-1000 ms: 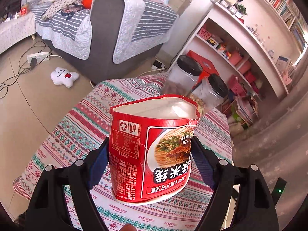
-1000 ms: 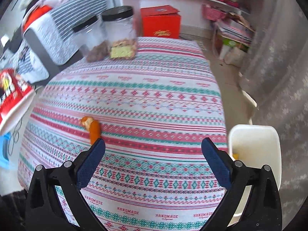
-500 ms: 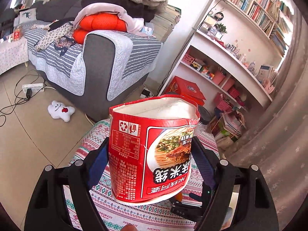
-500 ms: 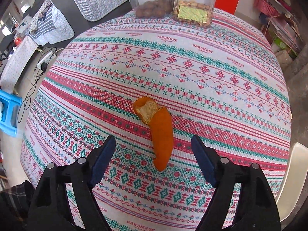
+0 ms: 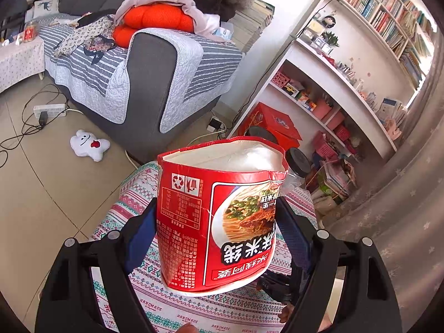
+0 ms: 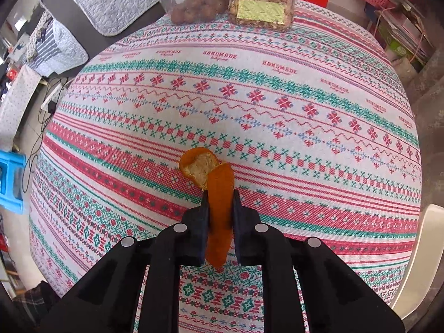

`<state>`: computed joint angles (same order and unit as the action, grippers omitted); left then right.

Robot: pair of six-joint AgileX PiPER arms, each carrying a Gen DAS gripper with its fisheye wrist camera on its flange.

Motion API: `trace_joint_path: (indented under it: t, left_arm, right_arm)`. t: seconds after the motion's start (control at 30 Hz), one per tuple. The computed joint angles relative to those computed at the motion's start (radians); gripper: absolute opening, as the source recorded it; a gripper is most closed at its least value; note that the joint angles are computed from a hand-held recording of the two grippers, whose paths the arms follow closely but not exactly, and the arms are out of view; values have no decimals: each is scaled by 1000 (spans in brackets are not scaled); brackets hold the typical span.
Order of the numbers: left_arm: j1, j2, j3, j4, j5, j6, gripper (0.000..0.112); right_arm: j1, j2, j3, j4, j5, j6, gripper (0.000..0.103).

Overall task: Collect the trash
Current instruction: 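Carry both items over the white bin and open both tools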

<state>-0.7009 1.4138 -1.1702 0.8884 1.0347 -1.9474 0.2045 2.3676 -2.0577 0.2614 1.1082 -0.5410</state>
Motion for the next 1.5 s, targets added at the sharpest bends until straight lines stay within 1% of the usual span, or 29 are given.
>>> trace_joint_path:
  t: [0.23, 0.37, 0.47, 0.6, 0.63, 0.7, 0.8, 0.93, 1.03, 1.13, 1.17, 1.2, 1.3, 1.37, 1.4, 1.43, 1.47, 1.5]
  left_arm:
    - [23, 51, -26, -28, -32, 23, 79]
    - [22, 83, -50, -29, -33, 35, 79]
    - [18, 107, -70, -27, -24, 44, 79]
    - [20, 128, -84, -31, -30, 50, 79]
    - [20, 133, -88, -33, -32, 52, 79]
    - [20, 144, -94, -35, -35, 55, 79]
    - [23, 164, -114, -45, -41, 68, 79]
    - [23, 187, -136, -50, -47, 83, 79]
    - [22, 208, -155, -54, -54, 91, 79]
    - [22, 236, -184, -63, -62, 104, 79]
    - [22, 249, -196, -65, -64, 109, 79]
    - [20, 263, -213, -69, -64, 115, 79]
    - [17, 314, -268, -81, -70, 141, 79]
    - [9, 356, -317, -91, -71, 166, 79]
    - [3, 379, -346, -96, -70, 181, 79]
    - [-3, 402, -379, -104, -72, 201, 79]
    - [-8, 423, -410, -115, -82, 224, 79]
    - [-16, 444, -441, -124, -91, 245, 79]
  right_arm:
    - [-85, -96, -7, 123, -67, -26, 14]
    - [-136, -116, -77, 171, -66, -13, 14]
    - [-170, -132, -106, 194, -86, 7, 14]
    - [-227, -164, -89, 205, -165, 29, 14]
    - [-236, -175, -69, 199, -198, 40, 14]
    - [-266, -178, -68, 191, -228, 70, 14]
    - [-314, -168, -89, 161, -252, 138, 14]
    - [-366, -175, -59, 79, -340, 235, 14]
    - [-403, -171, -51, -6, -391, 328, 14]
    - [-435, -168, -35, -126, -450, 439, 14]
    - [-446, -161, -40, -171, -452, 476, 14]
    - [-456, -143, -62, -208, -437, 505, 14]
    - [-493, -73, -162, -199, -334, 495, 14]
    - [-510, -23, -249, -194, -257, 496, 20]
    - [-518, -17, -266, -195, -242, 505, 35]
    - [-529, -34, -243, -191, -257, 517, 51]
    - [-544, -44, -237, -187, -275, 529, 57]
    - [-557, -61, -223, -184, -298, 540, 68]
